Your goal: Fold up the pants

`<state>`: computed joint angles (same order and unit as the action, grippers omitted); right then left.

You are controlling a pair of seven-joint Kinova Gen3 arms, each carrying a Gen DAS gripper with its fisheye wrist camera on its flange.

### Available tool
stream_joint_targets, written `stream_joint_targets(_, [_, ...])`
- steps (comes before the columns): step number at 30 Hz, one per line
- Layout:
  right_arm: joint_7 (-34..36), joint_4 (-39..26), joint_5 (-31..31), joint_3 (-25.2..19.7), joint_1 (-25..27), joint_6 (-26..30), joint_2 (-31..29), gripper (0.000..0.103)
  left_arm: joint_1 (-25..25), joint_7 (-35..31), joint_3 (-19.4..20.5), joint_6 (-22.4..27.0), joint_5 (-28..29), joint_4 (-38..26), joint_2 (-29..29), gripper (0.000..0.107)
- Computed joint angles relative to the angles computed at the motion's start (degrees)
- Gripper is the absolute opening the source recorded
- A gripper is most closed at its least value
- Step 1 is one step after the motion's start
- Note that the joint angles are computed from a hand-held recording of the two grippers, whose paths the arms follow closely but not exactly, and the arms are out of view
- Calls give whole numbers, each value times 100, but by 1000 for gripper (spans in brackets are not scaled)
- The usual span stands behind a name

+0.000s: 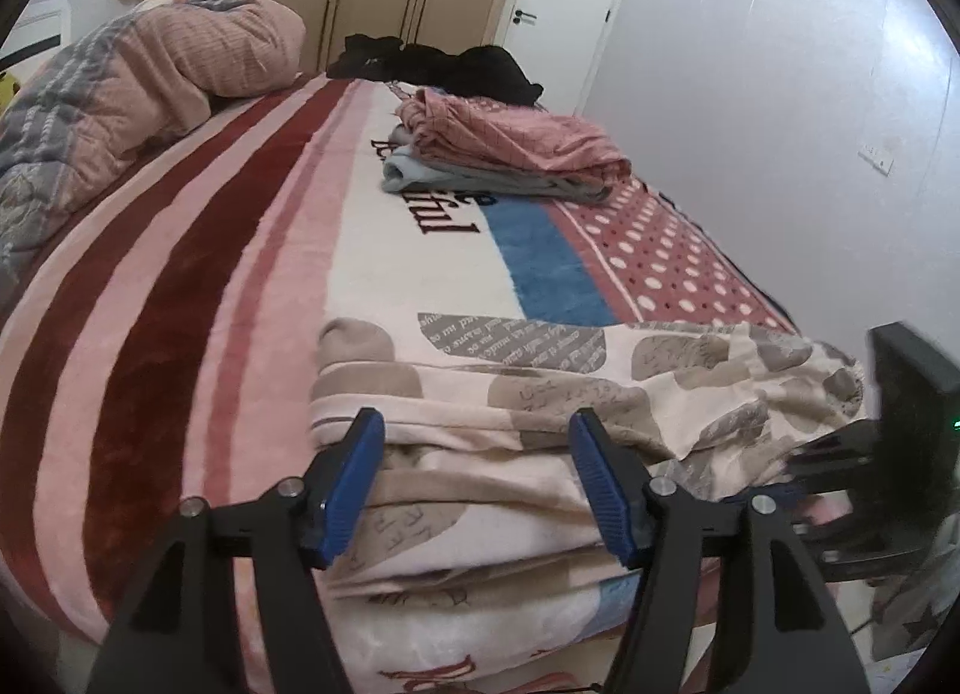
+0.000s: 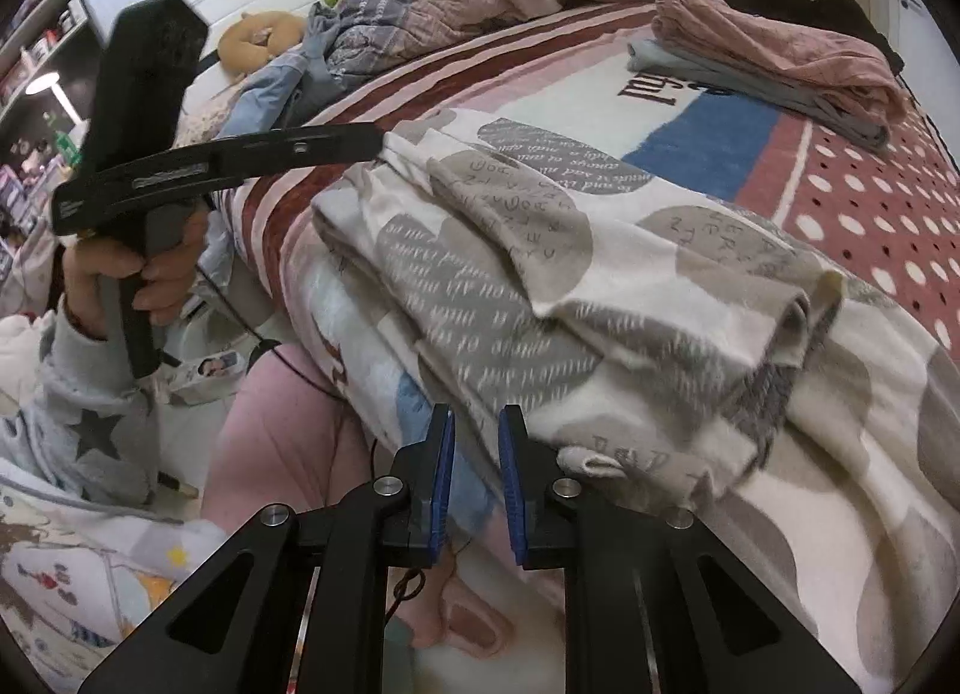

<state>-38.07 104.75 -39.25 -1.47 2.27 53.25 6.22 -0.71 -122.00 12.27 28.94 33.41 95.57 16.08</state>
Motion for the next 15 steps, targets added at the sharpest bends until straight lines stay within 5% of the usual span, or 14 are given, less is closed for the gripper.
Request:
stream_joint_targets(5, [-49, 193, -465, 138, 318, -319, -355, 42, 199, 351, -159, 235, -464, -92, 151, 37])
stream_joint_targets(8, [-676, 206, -42, 344, 16, -861, -438, 53, 77, 296, -116, 296, -432, 27, 115, 23])
stream_joint_targets(11, [-1108, 214, 274, 353, -148, -1267, -399, 53, -153, -34, -11, 390, -138, 193, 47, 19])
stream_joint_targets(15, [-739, 24, -37, 147, -2, -1250, -268, 53, -290, -359, -17, 416, 214, 322, -44, 21])
